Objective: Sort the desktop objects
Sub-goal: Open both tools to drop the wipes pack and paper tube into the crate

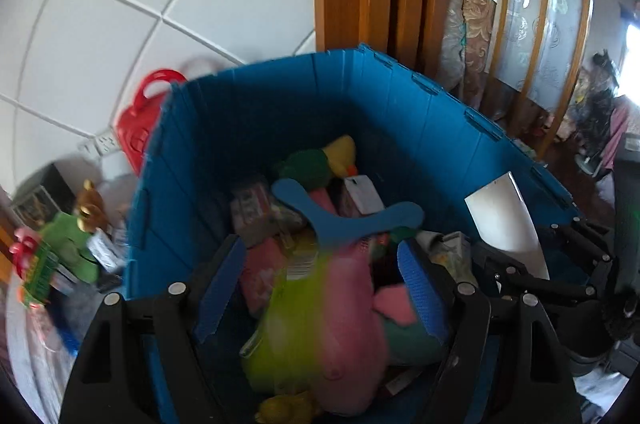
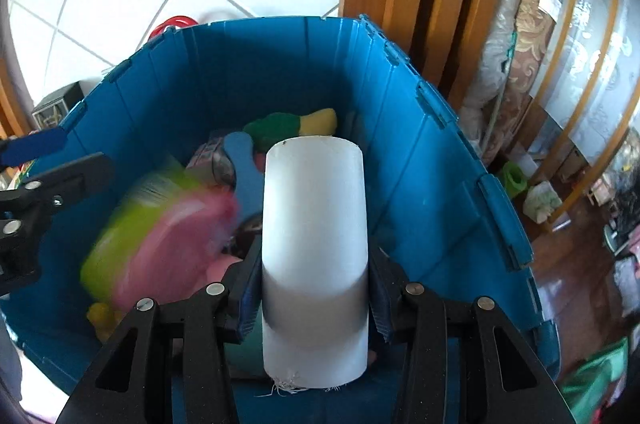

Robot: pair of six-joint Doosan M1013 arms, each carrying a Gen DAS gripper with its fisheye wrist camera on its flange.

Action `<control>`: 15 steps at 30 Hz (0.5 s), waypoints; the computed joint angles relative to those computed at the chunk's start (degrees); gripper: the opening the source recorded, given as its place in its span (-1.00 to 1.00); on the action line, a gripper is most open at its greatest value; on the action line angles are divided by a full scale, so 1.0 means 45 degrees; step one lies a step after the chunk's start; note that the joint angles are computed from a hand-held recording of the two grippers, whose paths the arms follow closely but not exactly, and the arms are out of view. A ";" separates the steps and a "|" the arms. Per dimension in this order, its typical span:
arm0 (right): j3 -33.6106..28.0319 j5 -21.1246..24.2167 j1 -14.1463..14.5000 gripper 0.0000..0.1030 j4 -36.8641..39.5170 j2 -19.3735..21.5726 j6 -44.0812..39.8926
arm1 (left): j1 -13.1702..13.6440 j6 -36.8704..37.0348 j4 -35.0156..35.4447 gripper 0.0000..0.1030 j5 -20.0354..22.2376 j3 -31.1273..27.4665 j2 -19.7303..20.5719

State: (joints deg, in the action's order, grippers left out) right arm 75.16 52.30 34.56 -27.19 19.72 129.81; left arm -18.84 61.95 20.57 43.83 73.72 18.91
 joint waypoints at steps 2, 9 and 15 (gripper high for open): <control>-0.0014 -0.0002 -0.0008 -0.13 0.0023 0.0020 -0.0053 | -0.0023 -0.0250 0.0219 0.59 -0.0108 0.0085 -0.0066; 0.0109 -0.0508 -0.0160 -0.13 0.0511 0.0006 -0.0710 | -0.0062 -0.0827 0.0858 0.75 -0.0844 0.0747 -0.0539; 0.0044 -0.0649 -0.0063 0.20 -0.0023 0.0067 -0.0508 | -0.0236 -0.1459 0.1754 0.77 -0.1296 0.1306 -0.0916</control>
State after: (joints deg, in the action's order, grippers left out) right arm 75.35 49.38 34.28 -27.29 20.02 127.52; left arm -19.90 55.38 28.46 38.00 79.60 14.79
